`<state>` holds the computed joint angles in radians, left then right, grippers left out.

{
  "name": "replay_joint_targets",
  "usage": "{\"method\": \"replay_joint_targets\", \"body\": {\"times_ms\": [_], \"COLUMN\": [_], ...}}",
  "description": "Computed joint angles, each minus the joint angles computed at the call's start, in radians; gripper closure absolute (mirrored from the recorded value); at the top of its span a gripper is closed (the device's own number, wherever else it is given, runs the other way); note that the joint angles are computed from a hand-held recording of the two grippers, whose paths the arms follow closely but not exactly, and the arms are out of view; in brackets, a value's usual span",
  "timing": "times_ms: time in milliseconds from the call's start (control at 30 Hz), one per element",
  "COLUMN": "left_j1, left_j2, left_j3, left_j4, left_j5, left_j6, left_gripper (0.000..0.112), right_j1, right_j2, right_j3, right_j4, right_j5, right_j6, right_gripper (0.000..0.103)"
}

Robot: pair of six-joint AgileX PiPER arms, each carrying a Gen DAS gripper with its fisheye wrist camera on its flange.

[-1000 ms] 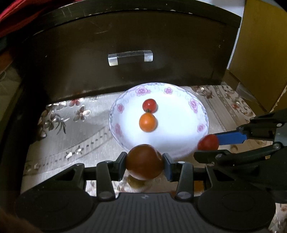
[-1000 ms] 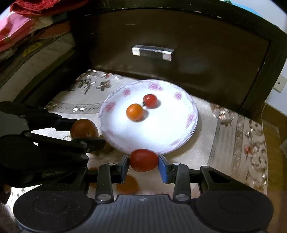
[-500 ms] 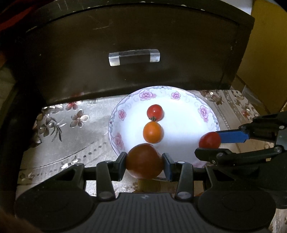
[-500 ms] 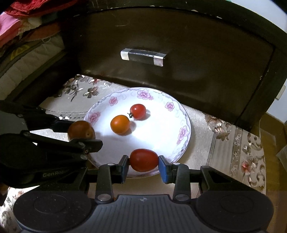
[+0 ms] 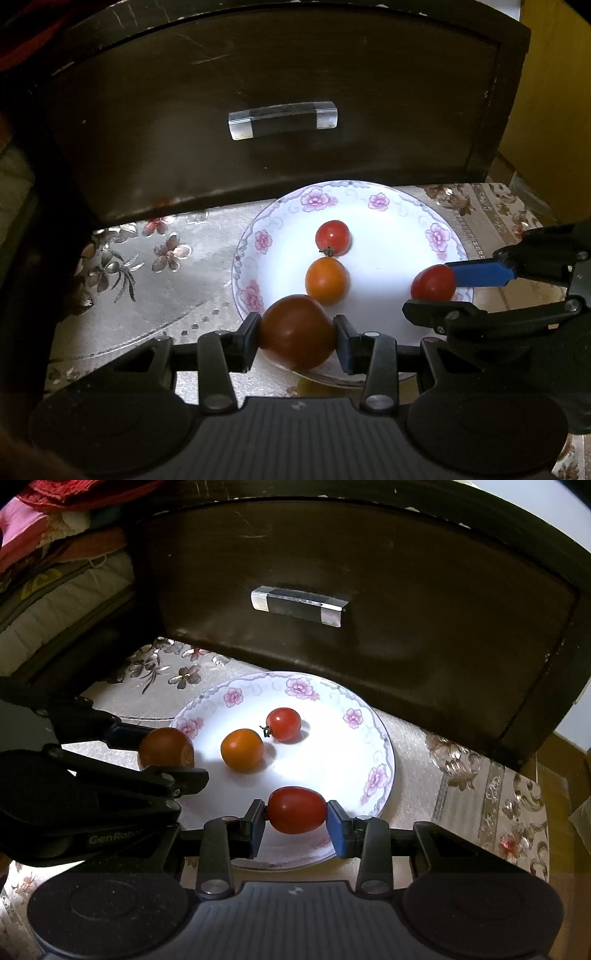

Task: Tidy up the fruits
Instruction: 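Carry both tomatoes to the plate while the right gripper releases its tomato inside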

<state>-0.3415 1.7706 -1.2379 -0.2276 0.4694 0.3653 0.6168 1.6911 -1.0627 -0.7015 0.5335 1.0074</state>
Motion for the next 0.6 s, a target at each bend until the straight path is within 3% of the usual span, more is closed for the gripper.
{"method": "replay_joint_targets", "body": {"times_ms": [600], "left_j1": [0.0], "left_j2": [-0.004], "left_j3": [0.006], "left_j4": [0.018], "left_j5": [-0.01], "left_j6": [-0.022], "left_gripper": [0.063], "right_j1": [-0.002], "right_j2": [-0.008], "right_j3": [0.022], "right_j4": [-0.053], "right_j5": [-0.029], "right_j6": [0.049], "right_gripper": [0.066]}}
